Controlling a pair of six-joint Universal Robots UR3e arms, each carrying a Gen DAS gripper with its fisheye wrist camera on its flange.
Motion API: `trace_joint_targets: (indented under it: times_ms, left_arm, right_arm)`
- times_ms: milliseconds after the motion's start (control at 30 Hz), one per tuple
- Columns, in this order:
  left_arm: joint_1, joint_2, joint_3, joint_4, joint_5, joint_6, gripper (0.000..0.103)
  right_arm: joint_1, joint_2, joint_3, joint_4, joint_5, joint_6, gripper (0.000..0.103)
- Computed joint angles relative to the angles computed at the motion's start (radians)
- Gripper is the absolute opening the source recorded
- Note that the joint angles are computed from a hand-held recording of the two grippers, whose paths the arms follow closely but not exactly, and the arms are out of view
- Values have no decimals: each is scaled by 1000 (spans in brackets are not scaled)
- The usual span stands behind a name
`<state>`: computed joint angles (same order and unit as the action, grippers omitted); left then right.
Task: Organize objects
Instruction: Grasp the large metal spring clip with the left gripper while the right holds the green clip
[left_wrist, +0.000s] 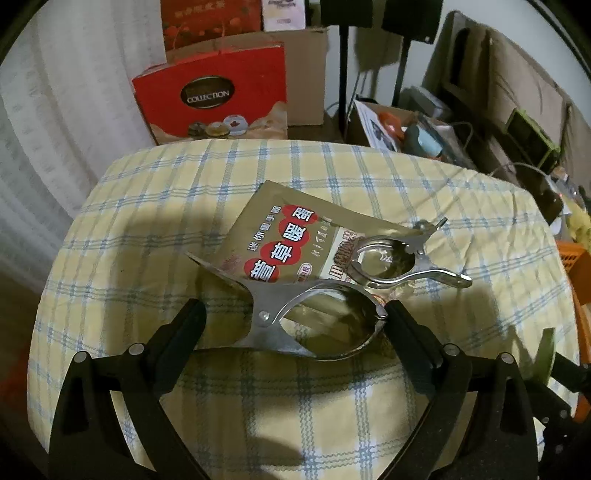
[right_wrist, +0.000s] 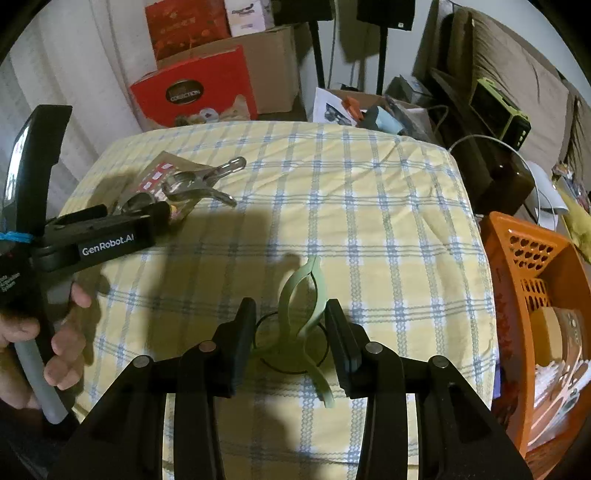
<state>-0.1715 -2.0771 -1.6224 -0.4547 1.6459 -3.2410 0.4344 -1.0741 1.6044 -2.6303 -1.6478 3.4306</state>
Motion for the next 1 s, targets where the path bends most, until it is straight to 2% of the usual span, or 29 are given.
trace_joint_targets:
  times_ms: [167,233,300,400,567,633,733,800,933,1000]
  left_arm:
    - [-2,-6,7,-17,-6,2,97]
    - [2,-6,5,-24,-23,2,102]
    - [8,-2,-9,-23,-46,-2,102]
    - [-12,6,-38,11,-12,-18,103]
    - [-2,23,-60,8,-22,-42,102]
    - [7,25,-59,1,-44,-13,102]
    - [38,47,-58,-58,-107,101,102]
    - [48,66,-84,-44,-114,128,94]
    - [78,137,-179,14,-135,149,49]
    - [100,157,-198,4,-177,176,47]
  right_arm:
    - [-5,-2,13,-6,7,0,39]
    - [-6,-3,18,-9,9,0,39]
    - [-10,-12,30,-18,20,1,39]
    - [-7,-22,37,-21,19,3,39]
    - [1,-35,38,-16,14,10,39]
    - [3,-48,46,-12,14,12,39]
    - [-3,-73,62,-11,31,15,39]
    - [-1,-93,76,-18,24,21,39]
    - [-1,-121,99,-25,22,28,38]
    - [-2,-127,104,-27,24,28,38]
